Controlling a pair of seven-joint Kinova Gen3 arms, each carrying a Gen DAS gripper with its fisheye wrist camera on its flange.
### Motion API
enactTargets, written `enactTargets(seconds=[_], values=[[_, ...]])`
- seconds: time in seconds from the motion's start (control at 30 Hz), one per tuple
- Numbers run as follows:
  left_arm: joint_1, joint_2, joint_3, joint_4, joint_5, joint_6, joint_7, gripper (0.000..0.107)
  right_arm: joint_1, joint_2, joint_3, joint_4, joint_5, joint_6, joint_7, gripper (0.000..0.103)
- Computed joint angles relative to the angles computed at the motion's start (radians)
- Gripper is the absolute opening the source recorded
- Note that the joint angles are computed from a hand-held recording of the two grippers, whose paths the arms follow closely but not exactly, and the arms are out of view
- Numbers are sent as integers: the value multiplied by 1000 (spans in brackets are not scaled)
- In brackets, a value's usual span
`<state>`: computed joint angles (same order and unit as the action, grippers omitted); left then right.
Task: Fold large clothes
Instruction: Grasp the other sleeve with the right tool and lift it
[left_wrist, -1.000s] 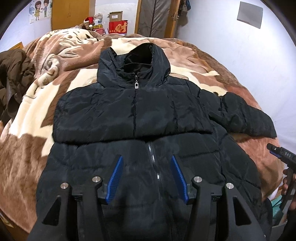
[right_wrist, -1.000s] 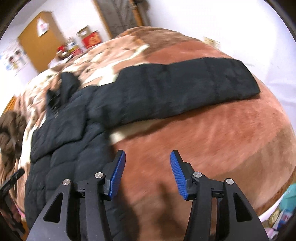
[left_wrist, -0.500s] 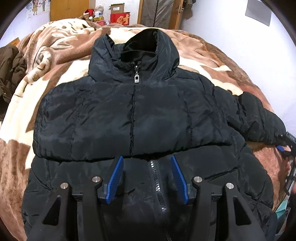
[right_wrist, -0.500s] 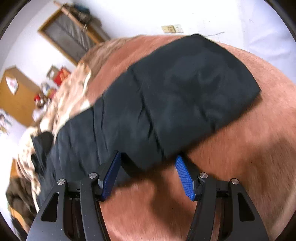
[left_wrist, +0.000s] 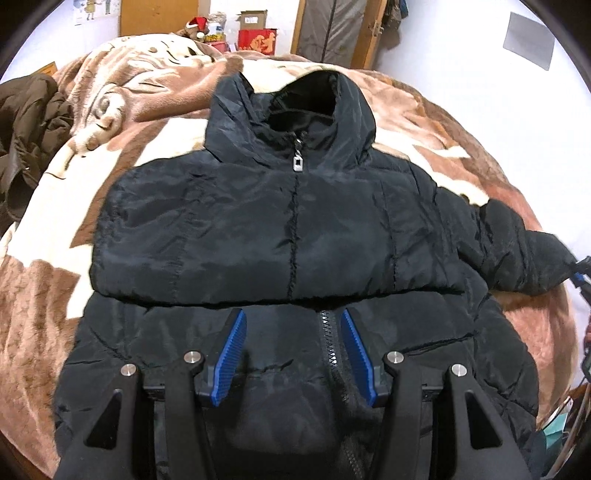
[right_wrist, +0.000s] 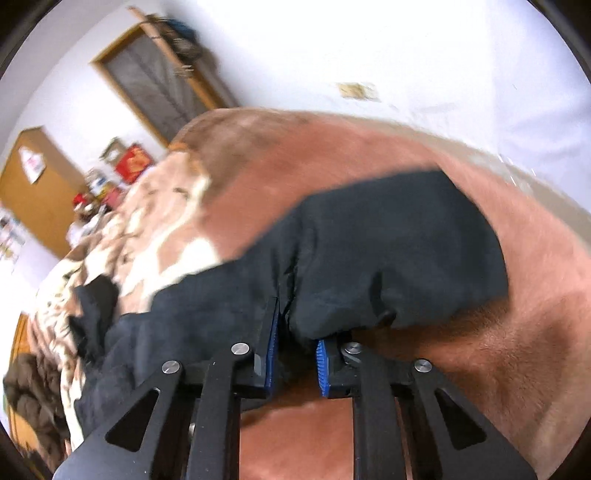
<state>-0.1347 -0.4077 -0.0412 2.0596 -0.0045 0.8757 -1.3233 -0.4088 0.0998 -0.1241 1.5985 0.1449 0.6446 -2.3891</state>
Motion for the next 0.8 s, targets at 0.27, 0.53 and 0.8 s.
enactTargets(seconds=[0.27, 0.53, 0.8], values=[[-12, -90, -47, -8, 14, 47, -17, 56, -120, -12, -89, -193, 38, 48, 85, 15], [-35, -166, -114, 5, 15, 81, -53, 56, -308, 156, -110, -445, 37, 129, 208, 15], [-66, -190, -213, 47, 24, 74, -110, 56, -445, 366, -74, -654, -26, 252, 316, 15]])
